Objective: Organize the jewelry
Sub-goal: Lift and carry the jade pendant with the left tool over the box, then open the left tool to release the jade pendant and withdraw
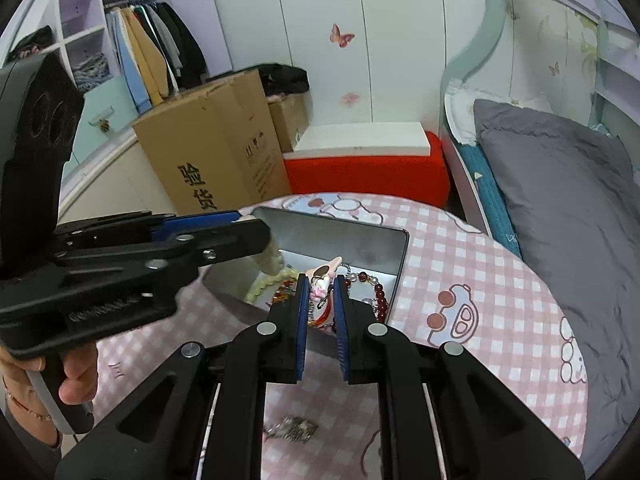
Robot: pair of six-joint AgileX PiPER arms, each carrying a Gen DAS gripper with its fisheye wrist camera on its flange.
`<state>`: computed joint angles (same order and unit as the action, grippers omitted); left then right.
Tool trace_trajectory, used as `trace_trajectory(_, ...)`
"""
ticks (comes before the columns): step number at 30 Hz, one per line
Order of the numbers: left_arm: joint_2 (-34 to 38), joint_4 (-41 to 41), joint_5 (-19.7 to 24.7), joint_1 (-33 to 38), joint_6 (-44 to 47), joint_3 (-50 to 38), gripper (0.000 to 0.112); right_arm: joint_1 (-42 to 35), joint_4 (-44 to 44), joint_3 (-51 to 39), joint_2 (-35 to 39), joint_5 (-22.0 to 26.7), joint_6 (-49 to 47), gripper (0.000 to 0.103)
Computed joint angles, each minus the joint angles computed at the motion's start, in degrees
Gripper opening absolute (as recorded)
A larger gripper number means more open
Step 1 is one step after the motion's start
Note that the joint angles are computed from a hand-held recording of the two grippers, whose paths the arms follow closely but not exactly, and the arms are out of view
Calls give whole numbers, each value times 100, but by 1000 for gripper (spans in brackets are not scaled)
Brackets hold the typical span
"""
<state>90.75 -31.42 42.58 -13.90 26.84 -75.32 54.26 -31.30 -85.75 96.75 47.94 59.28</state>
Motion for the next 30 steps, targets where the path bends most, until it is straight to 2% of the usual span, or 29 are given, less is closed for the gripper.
trace_trajectory(9,417,384,-71,-207,-266,-74,27,-294,415,54,320,-312,-389,11)
trace_trajectory(17,430,378,-44,-168,-313,-81,27,-334,534,-126,411,-231,-509,12)
trace_trajectory(22,369,433,85,-168,-390,-141,28,-329,437,-6,291,-245,-344,23)
trace_trajectory(23,337,433,105,-153,-388,-129,29,-317,434,32,241,-247,-344,24)
trace_trajectory(24,269,422,104,-130,-373,-84,38,-289,383,51,198,-206,-310,25)
trace_trajectory(25,187,407,64,-108,-363,-19,52,-257,318,69,156,-166,-261,25)
trace_trajectory(30,-399,300,-55,11,-118,430,53,-12,-27,341,-221,-72,118,28)
